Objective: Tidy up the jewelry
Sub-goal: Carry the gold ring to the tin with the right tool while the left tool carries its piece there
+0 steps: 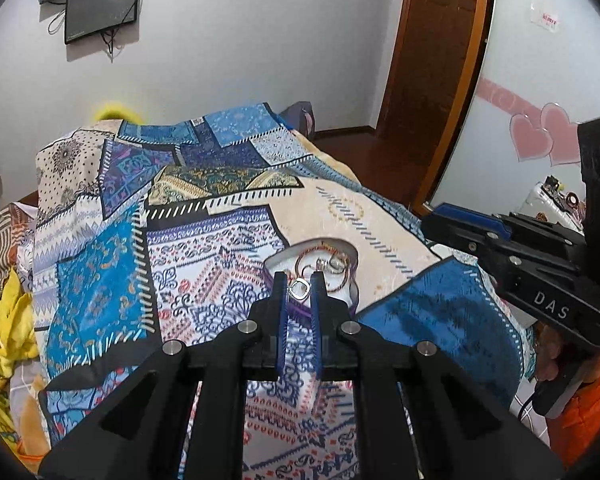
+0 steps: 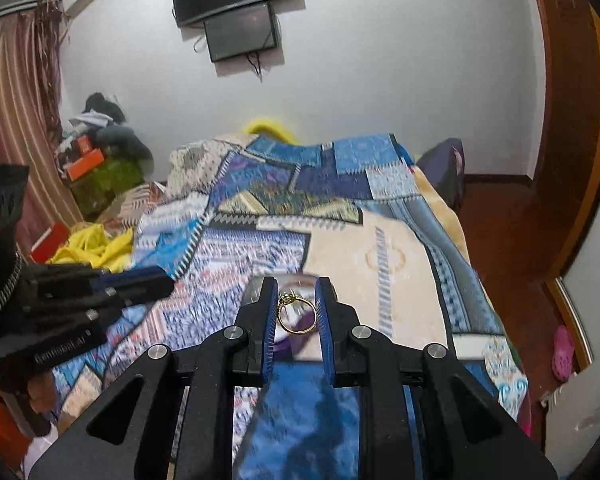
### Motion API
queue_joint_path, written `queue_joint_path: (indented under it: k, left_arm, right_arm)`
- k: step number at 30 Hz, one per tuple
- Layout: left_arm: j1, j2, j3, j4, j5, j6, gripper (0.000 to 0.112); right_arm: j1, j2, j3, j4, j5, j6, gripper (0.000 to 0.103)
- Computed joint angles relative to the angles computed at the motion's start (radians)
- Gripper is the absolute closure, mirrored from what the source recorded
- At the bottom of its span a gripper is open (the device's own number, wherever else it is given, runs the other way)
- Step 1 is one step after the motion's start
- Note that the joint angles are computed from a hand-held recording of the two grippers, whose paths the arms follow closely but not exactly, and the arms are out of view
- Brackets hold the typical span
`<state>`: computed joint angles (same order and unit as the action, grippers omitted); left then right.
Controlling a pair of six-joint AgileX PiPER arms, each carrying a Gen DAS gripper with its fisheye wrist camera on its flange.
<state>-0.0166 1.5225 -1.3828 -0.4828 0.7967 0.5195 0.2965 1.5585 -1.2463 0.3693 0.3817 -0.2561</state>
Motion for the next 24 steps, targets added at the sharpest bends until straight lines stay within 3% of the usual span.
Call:
queue_joint_path:
  k: [12, 24]
  left_arm:
    - [-0.026, 0.082, -0.051, -0.011, -0.02, 0.005, 0.103]
    - [-0.035, 0.185, -0.075, -0.02, -0.013, 0.01, 0.103]
  right_arm:
    - [0.001, 0.109, -0.121, 0.104, 0.025, -0.08, 0.086]
    - [-0.044, 0.28, -0.243, 0.205, 0.194, -0.154, 0.085]
